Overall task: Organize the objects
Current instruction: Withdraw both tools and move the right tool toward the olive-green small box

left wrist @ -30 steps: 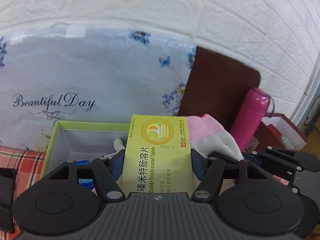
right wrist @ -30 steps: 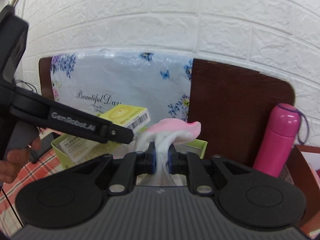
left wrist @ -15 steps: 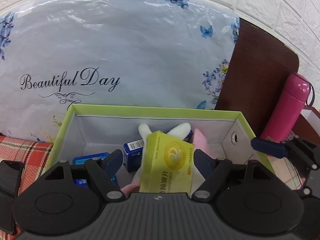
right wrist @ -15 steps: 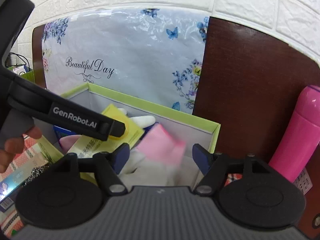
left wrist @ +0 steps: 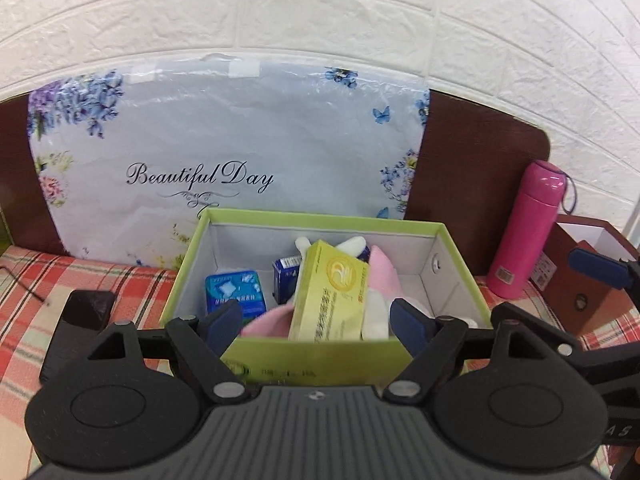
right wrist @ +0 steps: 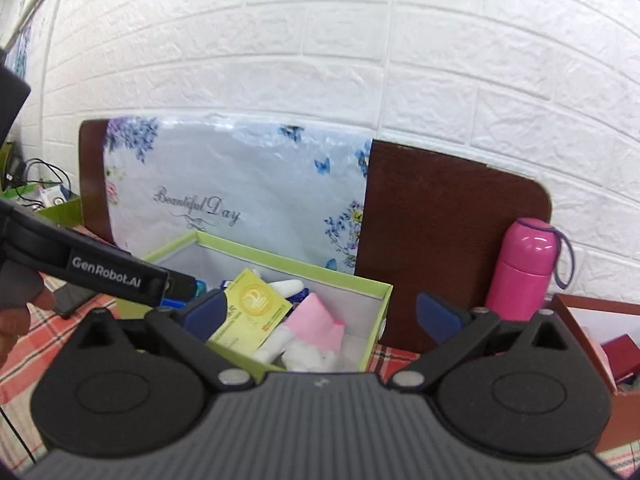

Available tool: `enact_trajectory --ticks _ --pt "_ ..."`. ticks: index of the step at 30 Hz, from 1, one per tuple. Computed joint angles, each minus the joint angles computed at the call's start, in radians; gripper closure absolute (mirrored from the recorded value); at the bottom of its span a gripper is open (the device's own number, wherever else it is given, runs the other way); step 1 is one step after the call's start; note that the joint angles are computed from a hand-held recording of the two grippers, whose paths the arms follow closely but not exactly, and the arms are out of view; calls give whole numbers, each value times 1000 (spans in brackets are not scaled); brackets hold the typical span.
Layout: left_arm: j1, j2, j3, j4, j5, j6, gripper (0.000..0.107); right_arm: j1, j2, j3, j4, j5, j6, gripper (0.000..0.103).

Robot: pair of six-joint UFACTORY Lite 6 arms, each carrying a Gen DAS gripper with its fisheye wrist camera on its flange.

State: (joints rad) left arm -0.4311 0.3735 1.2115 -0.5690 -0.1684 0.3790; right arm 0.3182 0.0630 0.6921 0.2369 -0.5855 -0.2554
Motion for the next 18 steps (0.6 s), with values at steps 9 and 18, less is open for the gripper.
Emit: enact_trajectory --ticks 9,18 --pt "-90 -261 -411 -56 -128 -15 23 156 -419 -391 276 -10 -87 0" --pt "-122 -392 -655 -10 -175 -152 23 514 -557 -637 738 -148 -228 0"
